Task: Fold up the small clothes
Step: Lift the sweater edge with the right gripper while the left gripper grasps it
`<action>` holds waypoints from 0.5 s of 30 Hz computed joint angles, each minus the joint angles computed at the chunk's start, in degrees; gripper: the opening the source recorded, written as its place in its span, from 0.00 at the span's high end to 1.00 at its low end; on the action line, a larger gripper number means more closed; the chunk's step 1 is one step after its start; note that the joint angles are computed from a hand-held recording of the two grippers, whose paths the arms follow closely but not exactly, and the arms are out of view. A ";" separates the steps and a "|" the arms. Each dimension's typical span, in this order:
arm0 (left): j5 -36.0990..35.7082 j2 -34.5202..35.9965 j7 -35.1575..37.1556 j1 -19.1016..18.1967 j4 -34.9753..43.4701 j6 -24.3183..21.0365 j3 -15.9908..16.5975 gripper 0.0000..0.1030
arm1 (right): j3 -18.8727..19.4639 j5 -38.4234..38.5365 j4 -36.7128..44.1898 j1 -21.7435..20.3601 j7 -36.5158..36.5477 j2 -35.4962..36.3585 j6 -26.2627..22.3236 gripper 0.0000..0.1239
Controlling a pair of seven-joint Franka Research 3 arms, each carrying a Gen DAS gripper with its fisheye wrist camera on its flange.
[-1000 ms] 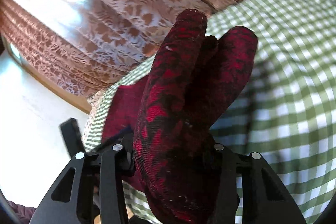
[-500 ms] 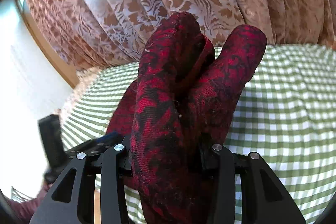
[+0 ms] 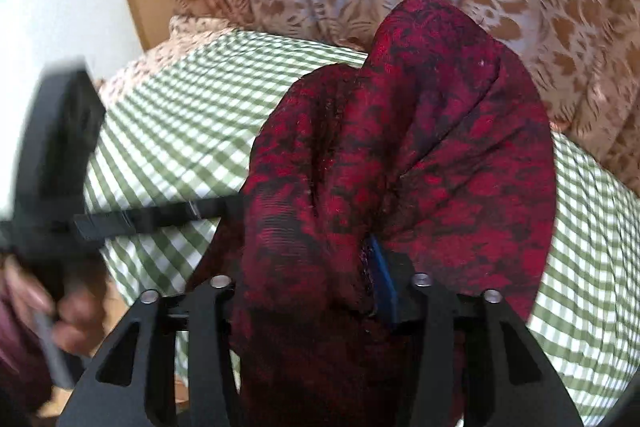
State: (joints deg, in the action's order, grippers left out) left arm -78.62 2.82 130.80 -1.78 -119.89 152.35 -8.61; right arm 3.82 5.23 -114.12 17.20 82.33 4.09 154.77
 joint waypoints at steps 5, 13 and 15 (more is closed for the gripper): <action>-5.33 -0.81 4.84 1.66 2.05 -6.28 1.34 0.63 | 0.40 -7.51 -6.59 1.48 -1.57 -1.83 9.02 0.42; 11.25 7.65 -4.38 0.72 15.79 -9.66 -1.18 0.46 | 0.67 -11.09 -11.06 1.18 -3.48 -3.62 14.96 0.42; 16.45 10.56 -7.13 0.83 19.97 -11.53 -2.41 0.47 | 0.97 -8.73 -12.28 1.13 -5.78 -4.14 16.28 0.42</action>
State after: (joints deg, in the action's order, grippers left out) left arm -62.18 13.39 123.67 -0.95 -99.92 140.82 -11.01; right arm 4.78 -3.49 -126.40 18.32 76.55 -0.05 171.04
